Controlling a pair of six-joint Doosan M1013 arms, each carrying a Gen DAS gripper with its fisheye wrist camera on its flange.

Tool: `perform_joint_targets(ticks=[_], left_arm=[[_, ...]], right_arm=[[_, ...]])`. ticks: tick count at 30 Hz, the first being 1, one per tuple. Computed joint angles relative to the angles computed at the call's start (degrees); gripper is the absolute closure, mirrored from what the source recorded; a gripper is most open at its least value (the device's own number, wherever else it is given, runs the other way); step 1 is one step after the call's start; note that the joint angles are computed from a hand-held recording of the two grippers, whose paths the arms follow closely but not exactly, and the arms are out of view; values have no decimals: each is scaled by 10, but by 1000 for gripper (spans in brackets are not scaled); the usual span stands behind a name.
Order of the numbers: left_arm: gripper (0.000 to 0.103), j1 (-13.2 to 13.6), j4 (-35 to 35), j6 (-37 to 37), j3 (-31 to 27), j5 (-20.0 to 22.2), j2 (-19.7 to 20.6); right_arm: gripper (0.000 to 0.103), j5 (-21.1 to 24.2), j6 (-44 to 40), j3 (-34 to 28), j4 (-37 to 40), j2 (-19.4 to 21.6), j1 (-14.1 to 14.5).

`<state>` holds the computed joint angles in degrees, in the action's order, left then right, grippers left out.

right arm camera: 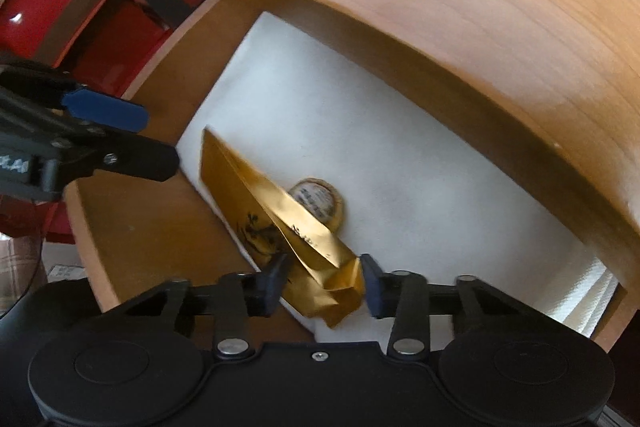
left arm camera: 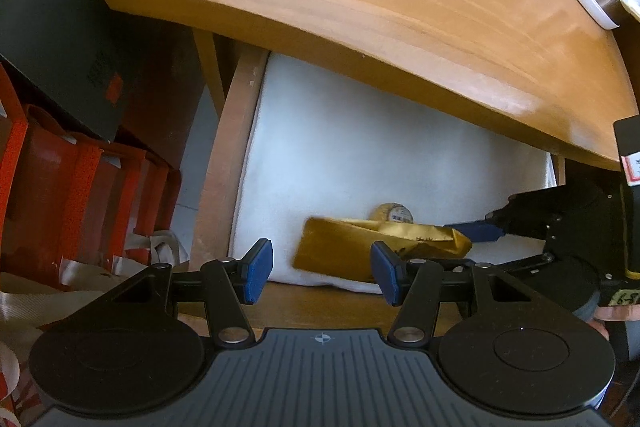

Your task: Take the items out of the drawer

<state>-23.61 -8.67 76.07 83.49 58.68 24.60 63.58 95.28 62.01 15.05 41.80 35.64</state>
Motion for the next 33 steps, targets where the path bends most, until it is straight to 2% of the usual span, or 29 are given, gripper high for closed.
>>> perform_joint_targets(ticks=[2, 8, 12, 16, 23, 29, 33], left_arm=[[46, 0, 2, -2, 1, -1, -1], [46, 1, 1, -3, 3, -4, -6], [46, 3, -1, -3, 7, -10, -12], [46, 2, 1, -3, 10, -13, -17], [46, -1, 3, -3, 17, -19, -31], [46, -3, 6, 0, 21, -23, -38], [46, -6, 9, 1, 20, -20, -38]], right_arm=[[78, 2, -10, -1, 4, -1, 2], [81, -16, 3, 3, -36, -11, 14], [81, -24, 11, 3, -88, -22, 23], [81, -31, 15, 4, -167, -33, 44], [81, -53, 35, 13, -245, -56, 67], [81, -69, 65, 31, -285, -87, 72], [81, -91, 85, 38, -293, -101, 66]])
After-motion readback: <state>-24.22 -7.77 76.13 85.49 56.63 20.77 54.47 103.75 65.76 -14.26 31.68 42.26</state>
